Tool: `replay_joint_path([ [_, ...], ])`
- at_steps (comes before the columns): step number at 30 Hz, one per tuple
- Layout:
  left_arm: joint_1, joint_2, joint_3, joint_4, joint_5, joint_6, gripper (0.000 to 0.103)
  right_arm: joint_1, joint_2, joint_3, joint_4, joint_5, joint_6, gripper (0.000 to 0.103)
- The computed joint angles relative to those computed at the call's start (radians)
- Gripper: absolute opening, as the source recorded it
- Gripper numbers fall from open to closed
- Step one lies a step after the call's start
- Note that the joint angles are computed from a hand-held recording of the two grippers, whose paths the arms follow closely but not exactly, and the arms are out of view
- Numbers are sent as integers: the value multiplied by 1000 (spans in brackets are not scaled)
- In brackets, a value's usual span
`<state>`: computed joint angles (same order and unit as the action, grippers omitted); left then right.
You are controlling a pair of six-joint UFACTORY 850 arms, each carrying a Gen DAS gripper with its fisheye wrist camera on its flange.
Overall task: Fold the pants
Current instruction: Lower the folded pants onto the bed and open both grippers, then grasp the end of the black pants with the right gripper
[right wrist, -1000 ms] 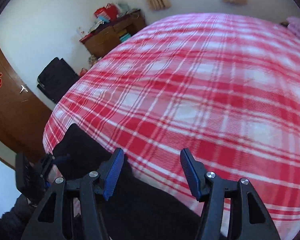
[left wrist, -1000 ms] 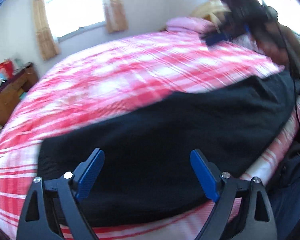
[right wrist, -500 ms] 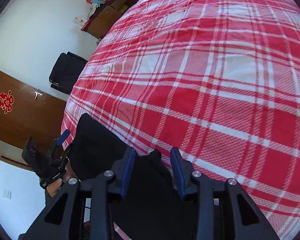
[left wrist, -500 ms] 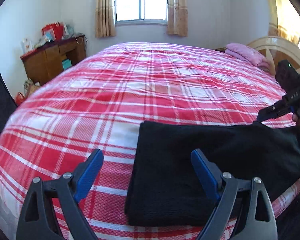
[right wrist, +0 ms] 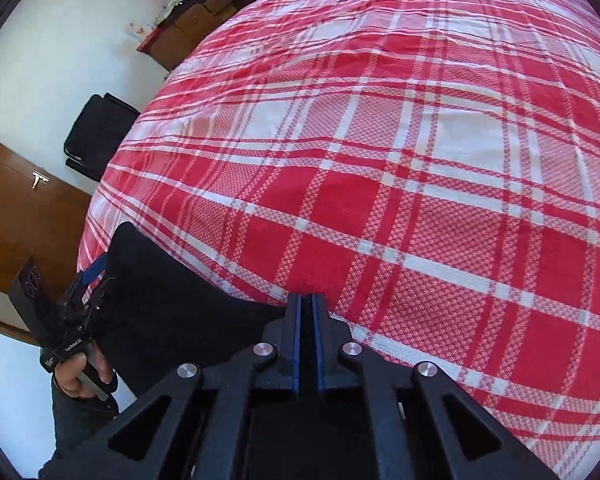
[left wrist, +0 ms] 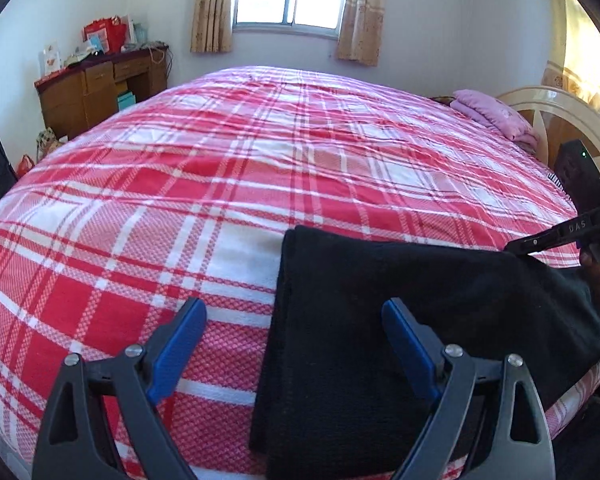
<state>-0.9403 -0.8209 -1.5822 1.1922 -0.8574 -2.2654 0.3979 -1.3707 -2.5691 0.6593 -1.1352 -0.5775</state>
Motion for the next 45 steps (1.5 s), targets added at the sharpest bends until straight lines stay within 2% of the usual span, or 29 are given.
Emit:
replay_joint_path([
  [1,2,-4,-9,-7,7,30,92,-2,14,25,8,12,-9,8],
  [2,4,-6,-15,-16,11,48,92,-4,33,58,18,30,-15,15],
  [3,9,-8,-21,-26,18,71,92,-10,77,131,37,74,-42,22],
  [4,12,-5,-16,-21,31,67,92,-15,136,227,60,139,-89,24],
  [6,17,5,-3,5,70,39,92,-26,234,378,118,247,-197,25],
  [7,20,5,-3,17,93,33,89,-32,259,417,149,272,-235,25],
  [8,23,1,-10,19,107,39,81,-39,283,455,182,293,-271,25],
  [9,26,-7,-24,12,120,57,78,-44,302,484,211,309,-296,25],
  [12,34,-28,-64,-43,120,127,75,-68,357,568,320,327,-373,26],
  [13,38,-23,-59,-46,125,119,69,-73,371,593,346,332,-394,26],
  [14,41,-15,-47,-41,130,101,57,-79,387,622,375,338,-419,26],
  [15,45,-3,-28,-29,141,67,53,-83,401,647,397,346,-438,26],
  [17,50,31,32,53,188,-55,28,-93,424,690,444,357,-474,26],
  [19,55,54,72,139,246,-183,23,-99,437,719,481,367,-491,28],
  [22,40,55,51,66,187,-130,21,-121,460,759,536,378,-506,30],
  [27,36,82,80,-19,99,-88,21,-163,519,834,659,404,-611,32],
  [29,43,98,126,44,143,-184,22,-181,539,858,677,409,-632,35],
  [30,44,101,141,77,157,-227,23,-192,550,873,683,411,-648,39],
  [33,42,90,124,66,142,-200,39,-214,578,909,647,424,-653,47],
  [35,37,77,85,-20,106,-84,51,-227,589,927,603,417,-655,47],
  [37,17,48,13,-131,-26,69,62,-240,593,939,541,395,-661,47],
  [39,-5,43,-7,-128,-98,102,66,-250,583,934,486,348,-658,48],
  [41,-24,54,-3,-87,-106,98,75,-259,559,919,432,294,-652,48],
  [42,-28,55,-2,-76,-97,100,78,-259,539,899,391,276,-626,52],
  [43,-29,45,-15,-82,-71,141,83,-257,527,893,365,286,-607,53],
  [44,-26,31,-35,-108,-65,191,83,-253,520,892,345,329,-586,54],
  [45,-21,-7,-81,-167,-84,281,83,-247,504,881,305,412,-543,54],
])
